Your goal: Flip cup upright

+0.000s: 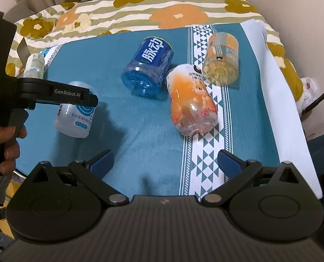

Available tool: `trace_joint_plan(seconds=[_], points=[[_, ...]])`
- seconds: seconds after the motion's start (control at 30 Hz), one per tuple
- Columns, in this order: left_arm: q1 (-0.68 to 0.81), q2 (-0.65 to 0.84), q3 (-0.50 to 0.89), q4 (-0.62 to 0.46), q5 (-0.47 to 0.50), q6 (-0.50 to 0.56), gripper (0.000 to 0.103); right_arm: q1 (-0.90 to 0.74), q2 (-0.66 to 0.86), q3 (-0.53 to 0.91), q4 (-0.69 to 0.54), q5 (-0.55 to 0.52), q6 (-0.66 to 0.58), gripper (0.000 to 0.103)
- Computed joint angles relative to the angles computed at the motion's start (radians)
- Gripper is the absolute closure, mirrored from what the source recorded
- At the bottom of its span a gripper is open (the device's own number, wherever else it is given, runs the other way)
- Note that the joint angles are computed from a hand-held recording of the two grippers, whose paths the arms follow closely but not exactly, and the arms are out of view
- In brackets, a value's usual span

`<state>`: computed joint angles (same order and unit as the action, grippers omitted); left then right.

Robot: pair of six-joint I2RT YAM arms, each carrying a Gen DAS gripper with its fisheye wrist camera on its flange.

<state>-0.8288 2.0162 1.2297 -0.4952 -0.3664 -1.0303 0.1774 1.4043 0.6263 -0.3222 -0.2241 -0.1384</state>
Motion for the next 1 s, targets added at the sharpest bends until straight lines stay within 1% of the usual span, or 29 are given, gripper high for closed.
trace_joint_plan(seconds=[0.07, 0.1, 0.13, 0.23, 0.4, 0.5, 0.6, 0.67, 0.73, 0.87, 1.0], points=[[-0.001, 0.006, 0.008, -0.005, -0.002, -0.003, 0.034, -0.011, -0.001, -0.001, -0.001, -0.006, -0.009, 0.0], [-0.002, 0.01, 0.013, -0.009, -0.005, -0.004, 0.024, -0.016, -0.002, 0.001, -0.003, -0.008, -0.014, 0.0], [-0.004, 0.011, 0.014, -0.012, -0.013, -0.008, 0.016, -0.02, -0.002, 0.002, -0.004, -0.009, -0.015, 0.0], [-0.012, 0.006, 0.013, -0.007, -0.031, -0.009, 0.014, -0.037, -0.005, 0.002, -0.009, -0.018, -0.026, 0.0], [-0.017, 0.012, 0.035, -0.033, -0.037, -0.01, 0.013, -0.055, -0.006, 0.004, -0.014, -0.032, -0.031, 0.0], [-0.029, 0.006, 0.044, -0.054, -0.055, -0.028, 0.008, -0.062, -0.02, 0.002, -0.021, -0.04, -0.039, 0.0], [-0.055, -0.009, 0.073, -0.116, -0.097, -0.067, 0.006, -0.068, -0.028, 0.014, -0.042, -0.05, -0.053, 0.0], [-0.079, -0.026, 0.102, -0.194, -0.133, -0.1, 0.004, -0.073, -0.03, 0.038, -0.075, -0.065, -0.066, 0.0], [-0.105, -0.062, 0.106, -0.255, -0.171, -0.141, 0.0, -0.07, -0.025, 0.073, -0.113, -0.078, -0.08, 0.0], [-0.144, -0.158, 0.055, -0.338, -0.22, -0.224, 0.0, -0.015, -0.013, 0.146, -0.163, -0.057, -0.087, 0.0], [-0.162, -0.271, -0.062, -0.347, -0.206, -0.283, 0.0, 0.065, 0.039, 0.223, -0.19, -0.035, -0.044, 0.0]])
